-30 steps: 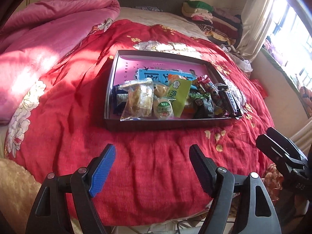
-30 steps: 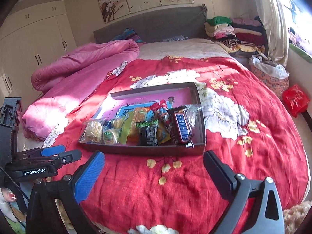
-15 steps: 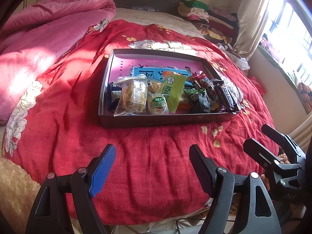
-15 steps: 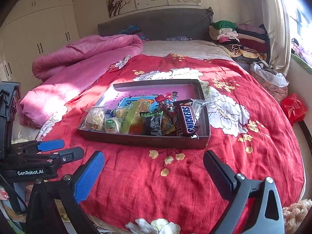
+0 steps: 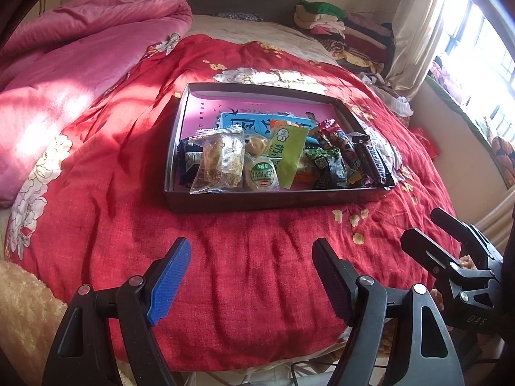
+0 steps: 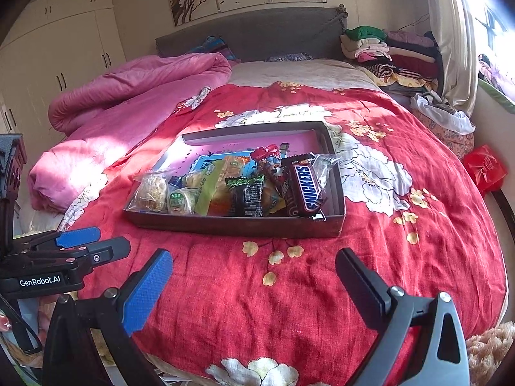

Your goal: Organize snacks

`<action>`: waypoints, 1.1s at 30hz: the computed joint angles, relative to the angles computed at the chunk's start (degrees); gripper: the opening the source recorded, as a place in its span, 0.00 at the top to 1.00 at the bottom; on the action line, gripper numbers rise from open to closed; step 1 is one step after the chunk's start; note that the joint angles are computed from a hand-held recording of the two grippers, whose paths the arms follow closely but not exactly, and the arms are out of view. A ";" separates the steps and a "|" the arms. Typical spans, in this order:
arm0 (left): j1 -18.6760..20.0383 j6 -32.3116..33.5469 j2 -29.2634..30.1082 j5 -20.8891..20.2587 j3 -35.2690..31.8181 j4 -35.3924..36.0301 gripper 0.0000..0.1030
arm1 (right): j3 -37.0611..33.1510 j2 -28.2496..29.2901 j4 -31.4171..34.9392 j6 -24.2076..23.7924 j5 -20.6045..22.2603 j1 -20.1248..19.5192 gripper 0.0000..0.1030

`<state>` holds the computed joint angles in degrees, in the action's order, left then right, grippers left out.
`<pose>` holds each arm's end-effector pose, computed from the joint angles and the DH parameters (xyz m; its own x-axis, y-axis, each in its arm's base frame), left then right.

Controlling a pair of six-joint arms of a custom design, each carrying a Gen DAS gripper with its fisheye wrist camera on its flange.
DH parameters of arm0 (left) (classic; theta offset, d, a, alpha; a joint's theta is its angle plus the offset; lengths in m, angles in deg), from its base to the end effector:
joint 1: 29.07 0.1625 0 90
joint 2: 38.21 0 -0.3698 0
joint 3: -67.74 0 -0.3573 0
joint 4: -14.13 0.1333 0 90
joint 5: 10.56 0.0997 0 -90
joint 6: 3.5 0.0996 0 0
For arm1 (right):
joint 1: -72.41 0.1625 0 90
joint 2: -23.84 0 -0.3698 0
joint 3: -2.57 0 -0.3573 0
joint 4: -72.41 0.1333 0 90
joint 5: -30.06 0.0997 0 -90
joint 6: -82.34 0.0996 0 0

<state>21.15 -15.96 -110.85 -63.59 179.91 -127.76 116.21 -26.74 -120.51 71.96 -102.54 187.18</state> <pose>-0.1717 -0.5081 0.2317 -0.8148 0.2406 -0.5274 0.4600 0.8220 -0.3358 0.2778 -0.4448 0.1373 -0.7783 -0.0415 0.6266 -0.4695 0.7010 -0.5368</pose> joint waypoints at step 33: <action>-0.26 -0.17 0.05 2.51 -0.06 0.00 0.24 | -0.11 0.23 -0.80 -0.48 -0.61 0.24 0.01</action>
